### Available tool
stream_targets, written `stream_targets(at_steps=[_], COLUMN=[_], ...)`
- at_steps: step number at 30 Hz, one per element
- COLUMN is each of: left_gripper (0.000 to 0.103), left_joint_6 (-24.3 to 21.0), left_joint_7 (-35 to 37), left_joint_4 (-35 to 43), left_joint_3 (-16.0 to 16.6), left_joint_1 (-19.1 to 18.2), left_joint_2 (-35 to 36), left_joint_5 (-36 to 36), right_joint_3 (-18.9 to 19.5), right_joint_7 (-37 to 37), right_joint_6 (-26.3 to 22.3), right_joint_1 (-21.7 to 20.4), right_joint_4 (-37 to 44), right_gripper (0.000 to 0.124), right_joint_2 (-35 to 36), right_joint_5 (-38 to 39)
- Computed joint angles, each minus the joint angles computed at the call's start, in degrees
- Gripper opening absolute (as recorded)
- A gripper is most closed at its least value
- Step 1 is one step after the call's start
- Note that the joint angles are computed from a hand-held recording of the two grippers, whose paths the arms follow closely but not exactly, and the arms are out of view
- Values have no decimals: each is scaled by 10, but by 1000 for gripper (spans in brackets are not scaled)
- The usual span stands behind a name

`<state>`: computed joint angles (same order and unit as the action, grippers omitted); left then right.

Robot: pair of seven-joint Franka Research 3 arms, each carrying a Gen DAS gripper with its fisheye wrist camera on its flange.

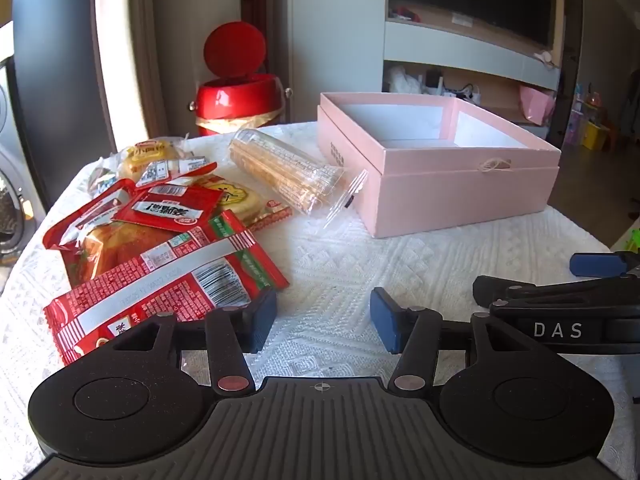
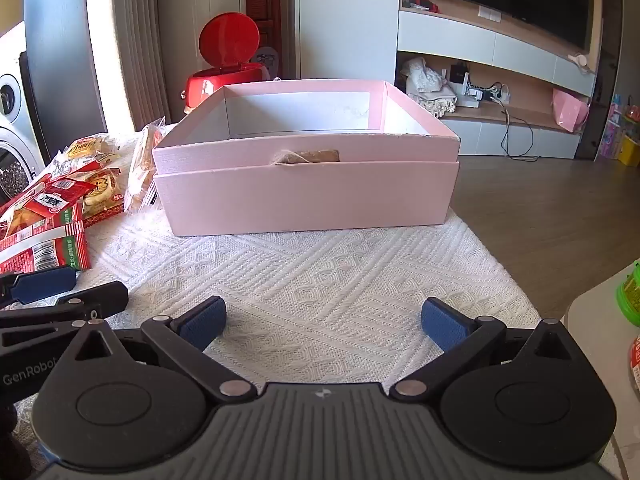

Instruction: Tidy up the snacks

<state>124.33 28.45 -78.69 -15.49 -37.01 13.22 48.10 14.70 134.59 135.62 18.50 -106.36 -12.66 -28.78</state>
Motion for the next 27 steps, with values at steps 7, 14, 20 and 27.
stream_targets(at_steps=[7, 14, 20, 27], left_gripper=[58, 58, 58, 58], left_joint_6=[0, -3, -3, -2], left_joint_7=[5, 4, 5, 6], left_joint_4=[-2, 0, 1, 1], left_joint_3=[1, 0, 0, 1], left_joint_1=[2, 0, 0, 0], left_joint_2=[-2, 0, 1, 1], left_joint_5=[0, 2, 2, 1], right_joint_3=[-1, -1, -1, -1], right_joint_7=[-2, -2, -3, -3], right_joint_6=[-2, -2, -3, -2], right_joint_1=[1, 1, 1, 1], right_joint_4=[1, 0, 1, 1], right_gripper=[103, 103, 103, 103], right_joint_2=[0, 0, 1, 1], right_joint_5=[3, 3, 3, 3])
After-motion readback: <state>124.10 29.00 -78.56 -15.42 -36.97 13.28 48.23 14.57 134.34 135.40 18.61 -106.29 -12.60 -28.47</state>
